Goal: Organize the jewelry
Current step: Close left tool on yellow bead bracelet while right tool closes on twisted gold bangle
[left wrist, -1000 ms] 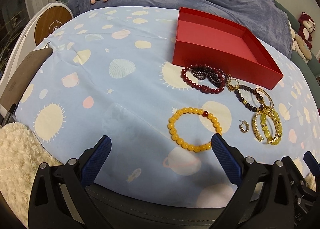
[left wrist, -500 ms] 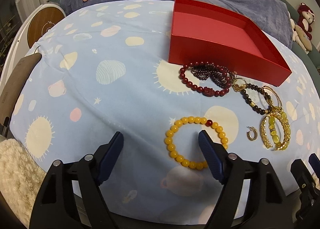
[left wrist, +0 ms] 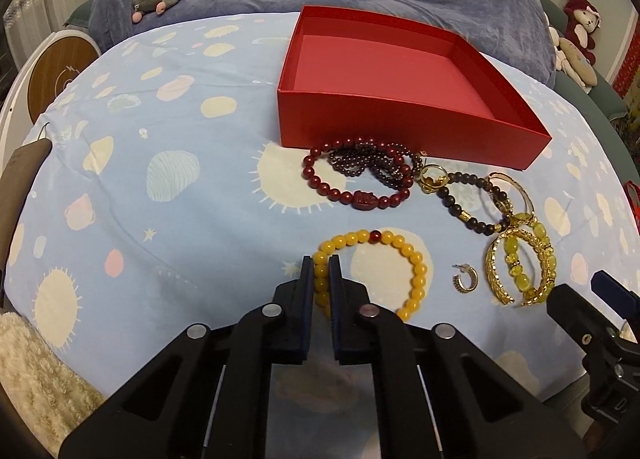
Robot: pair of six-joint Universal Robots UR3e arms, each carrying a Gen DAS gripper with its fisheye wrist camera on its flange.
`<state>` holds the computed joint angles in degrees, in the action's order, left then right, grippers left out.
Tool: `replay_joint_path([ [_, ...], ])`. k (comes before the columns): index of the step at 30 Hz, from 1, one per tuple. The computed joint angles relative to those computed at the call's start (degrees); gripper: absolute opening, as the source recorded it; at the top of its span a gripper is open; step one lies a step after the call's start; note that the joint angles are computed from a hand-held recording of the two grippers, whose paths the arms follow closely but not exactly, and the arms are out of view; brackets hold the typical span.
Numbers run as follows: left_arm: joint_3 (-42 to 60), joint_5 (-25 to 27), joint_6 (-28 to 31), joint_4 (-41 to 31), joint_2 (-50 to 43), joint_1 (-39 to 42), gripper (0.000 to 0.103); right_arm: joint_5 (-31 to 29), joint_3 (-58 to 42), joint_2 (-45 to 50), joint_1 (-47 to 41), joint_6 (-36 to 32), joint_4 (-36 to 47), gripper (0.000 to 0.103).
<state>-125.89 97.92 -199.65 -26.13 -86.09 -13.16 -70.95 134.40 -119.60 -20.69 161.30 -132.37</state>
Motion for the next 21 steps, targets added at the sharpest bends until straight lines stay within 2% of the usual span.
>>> replay_joint_path([
  [8,-0.77,-1.09,0.05,0.20,3.34,2.25,0.007,-2.77,-3.60,8.68,7.51,4.23,-6.38,0.088],
  [15,-3.09,-2.78,0.11,-0.25,6.79,5.74,0.007,-4.29,-4.68,12.50,10.17,5.59,-8.89,0.088],
  [21,-3.34,-2.86,-0.15,-0.29,5.95,6.25,0.007,-5.78,-4.95,16.42,12.22,5.35,-10.88,0.071],
])
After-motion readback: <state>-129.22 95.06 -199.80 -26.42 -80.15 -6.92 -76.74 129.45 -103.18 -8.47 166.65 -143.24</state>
